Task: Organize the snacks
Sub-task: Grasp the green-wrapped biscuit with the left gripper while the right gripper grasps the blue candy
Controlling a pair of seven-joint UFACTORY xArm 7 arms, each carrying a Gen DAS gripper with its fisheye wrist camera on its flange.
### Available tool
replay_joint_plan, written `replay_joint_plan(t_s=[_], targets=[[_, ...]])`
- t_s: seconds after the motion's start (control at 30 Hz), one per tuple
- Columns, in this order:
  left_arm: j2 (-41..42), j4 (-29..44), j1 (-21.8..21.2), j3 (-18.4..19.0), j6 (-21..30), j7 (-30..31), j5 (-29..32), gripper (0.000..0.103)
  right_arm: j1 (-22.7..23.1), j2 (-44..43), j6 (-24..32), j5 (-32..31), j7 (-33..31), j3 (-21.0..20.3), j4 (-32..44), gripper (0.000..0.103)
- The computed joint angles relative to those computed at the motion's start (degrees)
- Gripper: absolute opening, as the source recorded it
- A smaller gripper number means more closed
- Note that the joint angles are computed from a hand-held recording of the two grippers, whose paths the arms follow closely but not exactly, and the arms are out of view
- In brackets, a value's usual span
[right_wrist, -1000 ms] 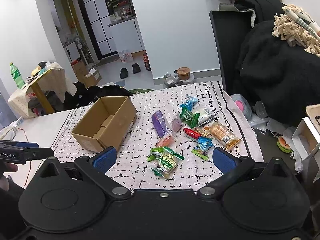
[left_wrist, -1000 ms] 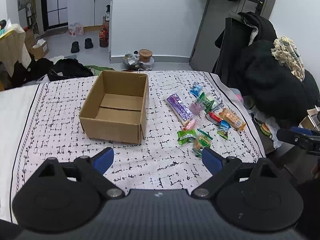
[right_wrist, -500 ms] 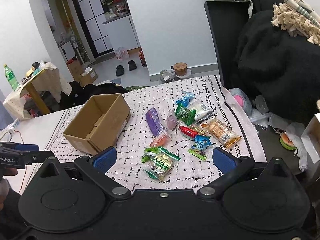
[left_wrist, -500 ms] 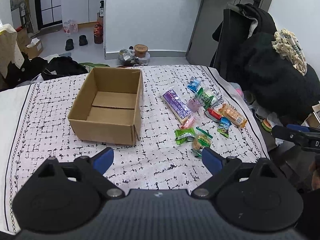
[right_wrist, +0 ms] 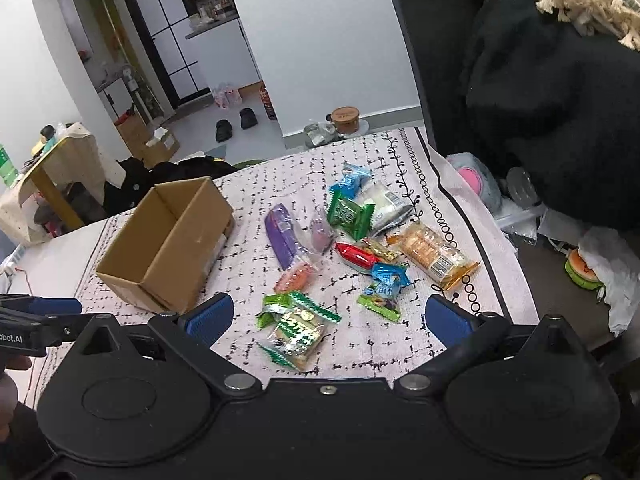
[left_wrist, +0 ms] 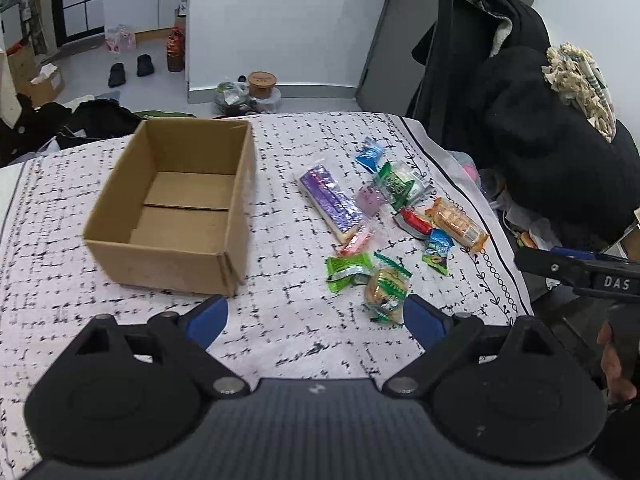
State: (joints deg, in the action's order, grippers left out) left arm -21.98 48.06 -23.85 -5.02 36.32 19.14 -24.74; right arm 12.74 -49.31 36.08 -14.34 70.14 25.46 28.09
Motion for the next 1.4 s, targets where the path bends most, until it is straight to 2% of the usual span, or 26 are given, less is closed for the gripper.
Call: replay_joint_plan(t_s=[0.3, 0.43, 0.5, 0.63, 0.73, 0.9, 1.1, 1.17, 1.27, 1.4], targets=[[6.8, 3.0, -2.8, -1.0, -3.3, 2.7, -5.5, 0.092, -1.1, 2.4, -4.2, 0.3, -1.0, -2.1, -2.0, 0.101], [10.3, 5.0, -3.0, -1.7, -3.4, 4.0, -8.1, 0.091, -0.8, 3.9, -4.9, 0.9, -1.8, -3.1, -2.6, 0.093], [11.8, 5.7, -3.1, -2.3, -3.8, 5.0, -9.6, 0.089, -0.4, 4.4, -6.5, 1.7, -2.3, -4.2, -3.5, 0.090], [15.6, 7.9, -2.8, -3.6, -3.4, 5.0, -11.1, 0.075, -0.8, 6.0, -7.5, 2.6, -3.0, -5.1, -4.1, 0.082], [18.9, 10.2, -2.3, -4.9, -1.8, 3.7, -10.7, 0.069, -1.5, 7.5, -7.9, 2.7, -3.2, -5.2, -4.2, 0.077], [22.8, 12.1, -1.6, -6.7, -2.0, 2.4, -9.6, 0.069, -2.1, 9.2, -7.8, 2.4, -3.4, -5.8, -4.8, 0.069], [27.3, 14.9, -0.6, -8.0, -1.3, 1.9, -8.7, 0.069, -2.3, 10.9, -9.9, 2.4, -4.7, -7.0, -6.0, 0.069], [28.9, 16.0, -0.2, -8.3, -0.8, 1.8, -8.5, 0.065, -2.8, 11.8, -10.4, 2.5, -4.5, -7.1, -6.1, 0.067], [31.2, 17.7, 0.2, -8.9, 0.4, 1.5, -8.0, 0.059, -4.2, 13.6, -11.9, 1.9, -3.4, -6.4, -6.1, 0.063], [34.0, 19.5, 0.5, -9.3, 0.9, -0.7, -6.4, 0.056, -7.8, 16.4, -13.2, -1.8, 0.2, -3.2, -4.7, 0.061]])
